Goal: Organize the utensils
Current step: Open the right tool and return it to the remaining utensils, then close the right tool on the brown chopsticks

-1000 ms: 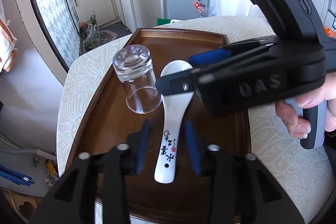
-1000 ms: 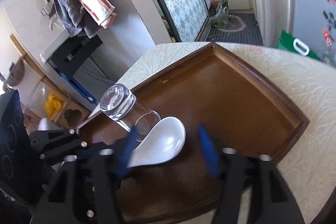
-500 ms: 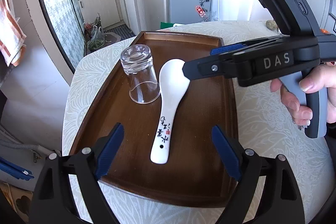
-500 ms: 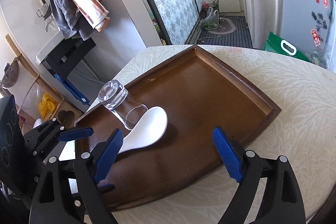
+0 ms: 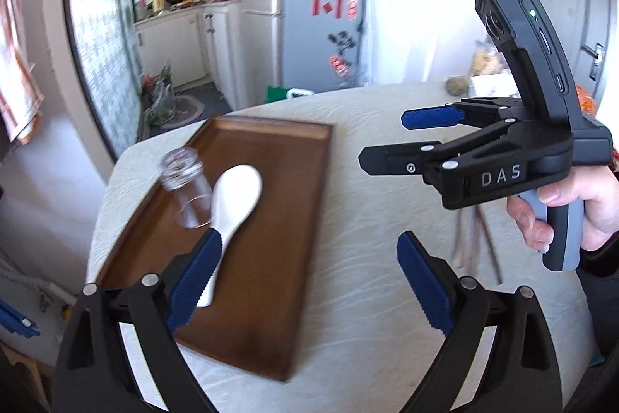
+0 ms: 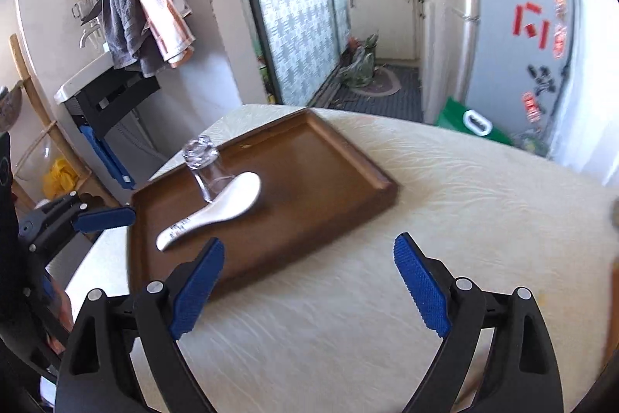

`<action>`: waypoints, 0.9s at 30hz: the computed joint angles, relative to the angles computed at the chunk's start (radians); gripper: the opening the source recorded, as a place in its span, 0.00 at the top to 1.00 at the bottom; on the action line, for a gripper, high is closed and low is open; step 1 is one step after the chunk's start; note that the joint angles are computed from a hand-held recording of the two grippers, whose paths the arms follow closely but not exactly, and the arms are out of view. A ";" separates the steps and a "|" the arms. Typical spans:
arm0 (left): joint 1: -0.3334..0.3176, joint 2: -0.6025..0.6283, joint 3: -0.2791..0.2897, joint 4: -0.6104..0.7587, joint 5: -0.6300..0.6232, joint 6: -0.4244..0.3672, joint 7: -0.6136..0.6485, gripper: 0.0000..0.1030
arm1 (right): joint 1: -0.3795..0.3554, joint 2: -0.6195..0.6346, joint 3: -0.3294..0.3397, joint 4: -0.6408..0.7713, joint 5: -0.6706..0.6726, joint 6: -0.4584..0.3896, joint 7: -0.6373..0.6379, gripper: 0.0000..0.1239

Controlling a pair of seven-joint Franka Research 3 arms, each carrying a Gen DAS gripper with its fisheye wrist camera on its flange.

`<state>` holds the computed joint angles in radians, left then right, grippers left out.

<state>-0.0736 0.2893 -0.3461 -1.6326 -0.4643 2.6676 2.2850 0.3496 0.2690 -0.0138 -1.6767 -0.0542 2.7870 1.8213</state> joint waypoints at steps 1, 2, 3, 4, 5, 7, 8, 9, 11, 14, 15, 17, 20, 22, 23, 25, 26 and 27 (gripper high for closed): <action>-0.001 -0.002 -0.012 -0.005 -0.014 0.010 0.016 0.09 | 0.013 -0.042 -0.027 -0.058 -0.042 0.023 0.036 0.27; -0.004 -0.001 -0.023 -0.007 -0.025 0.017 0.031 0.08 | 0.020 -0.081 -0.046 -0.110 -0.087 0.044 0.074 0.27; -0.010 0.004 -0.032 -0.004 -0.032 0.019 0.043 0.08 | 0.017 -0.111 -0.052 -0.151 -0.121 0.061 0.100 0.27; -0.018 0.013 -0.039 0.004 -0.034 0.016 0.052 0.08 | 0.012 -0.151 -0.061 -0.203 -0.167 0.084 0.138 0.27; -0.026 0.021 -0.044 0.011 -0.033 0.018 0.058 0.08 | 0.002 -0.186 -0.066 -0.251 -0.209 0.106 0.176 0.27; -0.037 0.035 -0.061 0.012 -0.046 0.044 0.077 0.08 | -0.027 -0.243 -0.063 -0.327 -0.272 0.142 0.235 0.27; -0.041 0.039 -0.070 0.009 -0.054 0.064 0.086 0.08 | -0.046 -0.269 -0.061 -0.365 -0.306 0.163 0.265 0.27; -0.046 0.044 -0.075 0.010 -0.054 0.081 0.087 0.08 | -0.066 -0.289 -0.056 -0.394 -0.349 0.179 0.308 0.27; -0.058 0.062 -0.078 0.018 -0.042 0.115 0.072 0.08 | -0.112 -0.321 -0.041 -0.446 -0.434 0.206 0.393 0.27; -0.075 0.084 -0.067 0.040 0.003 0.123 -0.002 0.08 | -0.154 -0.342 -0.019 -0.496 -0.414 0.220 0.368 0.27; -0.071 0.083 -0.070 0.039 0.010 0.117 -0.020 0.08 | -0.166 -0.345 -0.009 -0.504 -0.408 0.219 0.355 0.27; -0.069 0.094 -0.072 0.045 0.031 0.113 -0.051 0.08 | -0.168 -0.349 -0.003 -0.526 -0.323 0.224 0.264 0.27; -0.046 0.097 -0.091 0.036 0.029 0.089 -0.049 0.08 | -0.179 -0.353 0.023 -0.535 -0.245 0.206 0.189 0.27; -0.032 0.101 -0.105 0.040 0.019 0.047 -0.034 0.08 | -0.198 -0.355 0.045 -0.536 -0.221 0.199 0.176 0.27; -0.026 0.099 -0.113 0.037 0.010 0.028 -0.014 0.08 | -0.204 -0.360 0.050 -0.543 -0.200 0.201 0.161 0.27; -0.009 0.091 -0.136 0.029 -0.023 -0.009 0.054 0.08 | -0.212 -0.362 0.055 -0.548 -0.150 0.202 0.131 0.27; -0.001 0.081 -0.145 0.019 -0.051 -0.024 0.092 0.08 | -0.222 -0.363 0.063 -0.548 -0.152 0.198 0.140 0.27; 0.009 0.070 -0.155 0.011 -0.085 -0.050 0.133 0.08 | -0.226 -0.364 0.066 -0.550 -0.141 0.196 0.138 0.27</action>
<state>-0.0641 0.3593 -0.5012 -1.6213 -0.5491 2.6176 2.4182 0.1232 -0.0949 0.0520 -2.2268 -0.1949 2.9826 1.9594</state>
